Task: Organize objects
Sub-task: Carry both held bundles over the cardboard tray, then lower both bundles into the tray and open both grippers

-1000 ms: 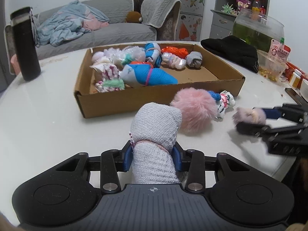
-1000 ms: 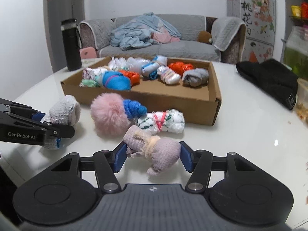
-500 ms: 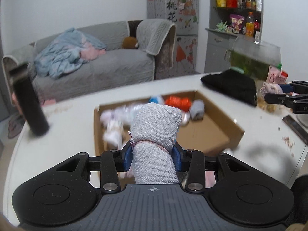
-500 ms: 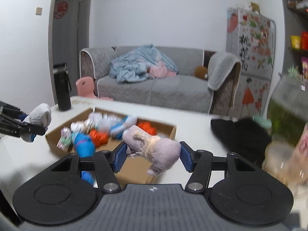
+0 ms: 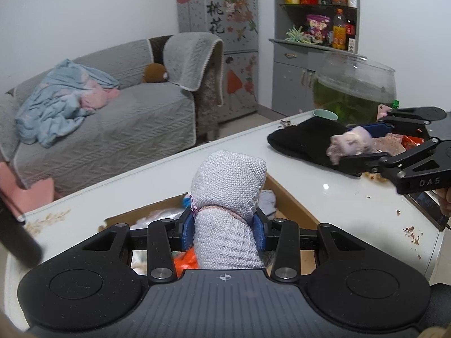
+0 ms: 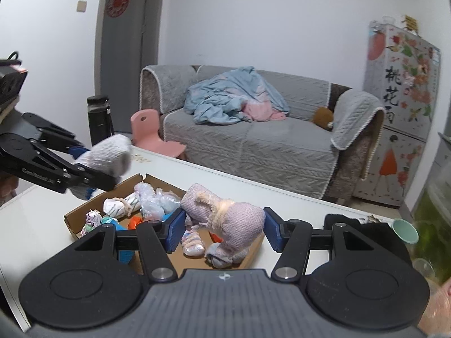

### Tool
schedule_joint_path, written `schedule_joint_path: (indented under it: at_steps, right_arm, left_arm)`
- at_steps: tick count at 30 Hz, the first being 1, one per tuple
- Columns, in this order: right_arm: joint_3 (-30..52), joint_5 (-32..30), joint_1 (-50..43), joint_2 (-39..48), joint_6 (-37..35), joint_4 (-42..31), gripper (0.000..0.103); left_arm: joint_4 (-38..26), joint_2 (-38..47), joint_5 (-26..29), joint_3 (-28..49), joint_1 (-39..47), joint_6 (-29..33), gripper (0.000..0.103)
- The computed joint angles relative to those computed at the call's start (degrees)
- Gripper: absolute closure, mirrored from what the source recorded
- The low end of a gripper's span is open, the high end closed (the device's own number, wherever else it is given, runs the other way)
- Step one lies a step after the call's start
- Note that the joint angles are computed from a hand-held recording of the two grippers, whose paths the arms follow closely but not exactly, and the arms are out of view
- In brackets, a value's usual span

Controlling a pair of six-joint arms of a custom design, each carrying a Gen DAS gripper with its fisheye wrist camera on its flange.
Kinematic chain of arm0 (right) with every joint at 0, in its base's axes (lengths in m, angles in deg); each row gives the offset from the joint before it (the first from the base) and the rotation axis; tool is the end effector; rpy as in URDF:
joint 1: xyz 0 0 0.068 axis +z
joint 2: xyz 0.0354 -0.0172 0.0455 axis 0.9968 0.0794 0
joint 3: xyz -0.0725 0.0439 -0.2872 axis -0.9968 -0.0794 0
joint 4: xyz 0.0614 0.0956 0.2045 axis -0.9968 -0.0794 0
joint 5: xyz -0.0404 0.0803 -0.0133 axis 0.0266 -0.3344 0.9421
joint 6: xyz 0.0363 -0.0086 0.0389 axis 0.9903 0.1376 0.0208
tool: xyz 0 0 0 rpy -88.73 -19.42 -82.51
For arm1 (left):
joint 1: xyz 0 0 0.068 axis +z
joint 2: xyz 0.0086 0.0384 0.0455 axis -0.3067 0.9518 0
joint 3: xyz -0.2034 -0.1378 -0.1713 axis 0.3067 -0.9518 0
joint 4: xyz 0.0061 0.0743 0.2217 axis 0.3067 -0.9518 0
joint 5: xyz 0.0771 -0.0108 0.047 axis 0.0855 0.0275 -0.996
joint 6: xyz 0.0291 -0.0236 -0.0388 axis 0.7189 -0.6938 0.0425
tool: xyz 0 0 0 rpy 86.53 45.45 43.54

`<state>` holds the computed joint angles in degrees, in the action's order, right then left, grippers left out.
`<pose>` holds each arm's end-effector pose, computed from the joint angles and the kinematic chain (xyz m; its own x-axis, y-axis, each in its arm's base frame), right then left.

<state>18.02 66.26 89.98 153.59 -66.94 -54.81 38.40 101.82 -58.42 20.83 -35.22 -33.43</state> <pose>0.2356 0.0310 0.2563 -0.3768 -0.2883 -0.8803 -0.4944 0.8662 -0.0721 0.2009 -0.0649 0.3193 -0.5376 0.2869 -0.7929 0.4056 0.9124 0.0551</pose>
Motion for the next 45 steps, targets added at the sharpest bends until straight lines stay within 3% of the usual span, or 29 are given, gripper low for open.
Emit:
schedule_joint_path:
  at_steps: [7, 13, 29, 39, 45]
  right_arm:
    - [3.2, -2.1, 0.7, 6.2, -3.8, -1.4, 0.048]
    - [4.5, 0.0, 2.9, 13.2, -6.7, -1.1, 0.048]
    - [8.4, 0.1, 4.1, 26.0, -11.1, -2.2, 0.048]
    - [8.9, 3.5, 4.8, 28.3, -8.6, 0.7, 0.047]
    - [8.2, 4.6, 5.4, 28.4, -7.3, 2.4, 0.046]
  left_arm:
    - [3.6, 8.5, 0.4, -0.1, -1.1, 1.9, 0.055]
    - [7.9, 16.7, 0.6, -1.7, -0.5, 2.1, 0.055]
    - [12.9, 27.0, 0.7, -3.3, 0.7, 6.7, 0.055]
    - [17.6, 28.2, -1.0, -4.7, 0.1, -1.0, 0.055]
    - [19.1, 28.3, -0.7, -5.3, 0.5, -2.5, 0.055]
